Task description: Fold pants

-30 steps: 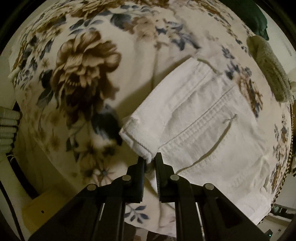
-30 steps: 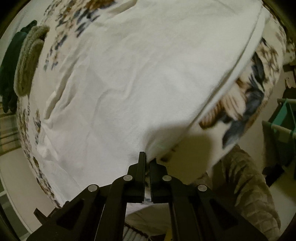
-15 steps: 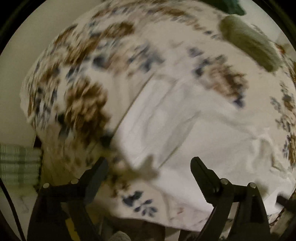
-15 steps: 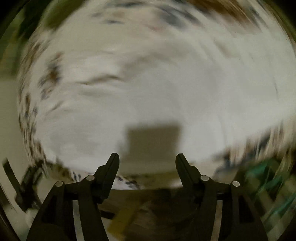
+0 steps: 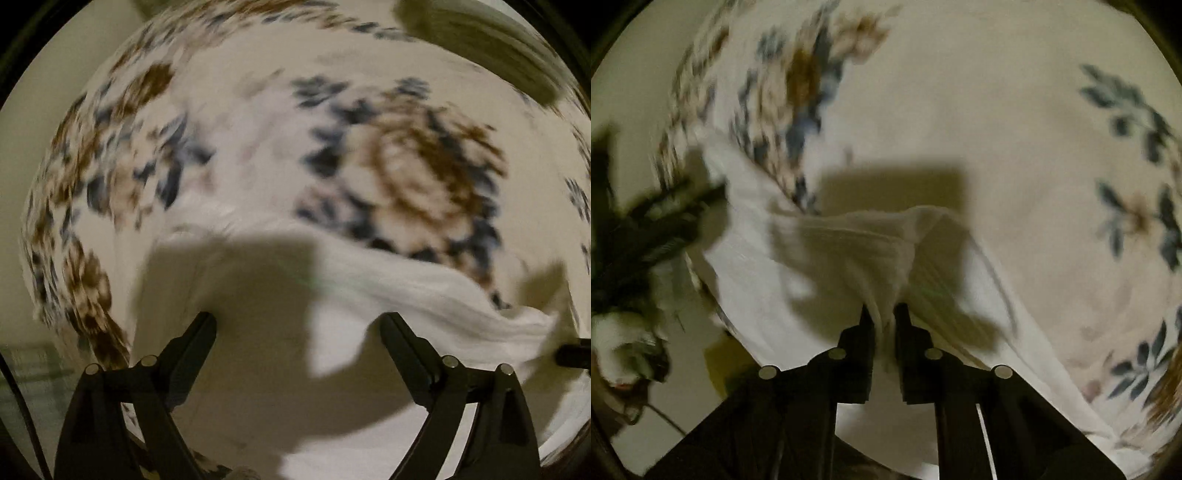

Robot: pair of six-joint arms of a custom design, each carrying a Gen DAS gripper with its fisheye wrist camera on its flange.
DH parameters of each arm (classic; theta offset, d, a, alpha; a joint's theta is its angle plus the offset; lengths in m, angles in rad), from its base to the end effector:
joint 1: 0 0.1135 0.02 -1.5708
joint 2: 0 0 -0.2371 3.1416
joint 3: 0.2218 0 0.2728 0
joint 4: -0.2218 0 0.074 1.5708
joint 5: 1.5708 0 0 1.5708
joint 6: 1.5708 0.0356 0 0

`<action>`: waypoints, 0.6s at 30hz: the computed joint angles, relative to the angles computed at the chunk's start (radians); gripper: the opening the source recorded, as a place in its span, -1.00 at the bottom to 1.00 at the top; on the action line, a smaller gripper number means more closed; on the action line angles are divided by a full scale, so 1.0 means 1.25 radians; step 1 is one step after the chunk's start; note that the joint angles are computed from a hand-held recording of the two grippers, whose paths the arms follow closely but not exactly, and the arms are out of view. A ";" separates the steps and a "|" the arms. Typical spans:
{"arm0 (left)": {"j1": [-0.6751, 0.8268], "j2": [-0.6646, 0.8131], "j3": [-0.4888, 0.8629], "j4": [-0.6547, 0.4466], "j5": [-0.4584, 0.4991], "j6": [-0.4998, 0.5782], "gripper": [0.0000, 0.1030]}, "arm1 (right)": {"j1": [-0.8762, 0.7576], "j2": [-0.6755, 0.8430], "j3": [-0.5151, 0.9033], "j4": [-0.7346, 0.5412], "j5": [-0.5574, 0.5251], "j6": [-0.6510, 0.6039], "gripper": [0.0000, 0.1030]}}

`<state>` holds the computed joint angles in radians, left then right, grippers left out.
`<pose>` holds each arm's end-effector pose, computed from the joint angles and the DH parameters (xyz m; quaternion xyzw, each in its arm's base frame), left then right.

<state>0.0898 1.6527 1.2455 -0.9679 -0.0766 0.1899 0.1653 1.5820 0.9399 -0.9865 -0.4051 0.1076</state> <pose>0.3272 0.0322 0.1921 0.0460 0.9934 0.0513 0.0914 0.2596 0.0575 0.1327 0.0224 -0.9789 -0.1954 0.0554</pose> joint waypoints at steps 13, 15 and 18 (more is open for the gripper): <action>0.002 -0.044 -0.006 -0.023 0.007 0.008 0.86 | -0.179 0.031 -0.069 0.125 -0.201 0.157 -0.12; -0.005 -0.058 -0.015 -0.024 0.004 0.016 0.86 | -0.100 0.033 -0.064 0.151 -0.108 0.181 -0.86; -0.040 -0.120 -0.048 -0.033 -0.003 0.012 0.85 | -0.113 -0.004 -0.054 0.146 -0.057 0.211 -0.85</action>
<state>0.0399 1.5029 1.1859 -1.0092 -0.0809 0.2046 0.0239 1.5764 0.8726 -0.8040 -0.4769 0.3715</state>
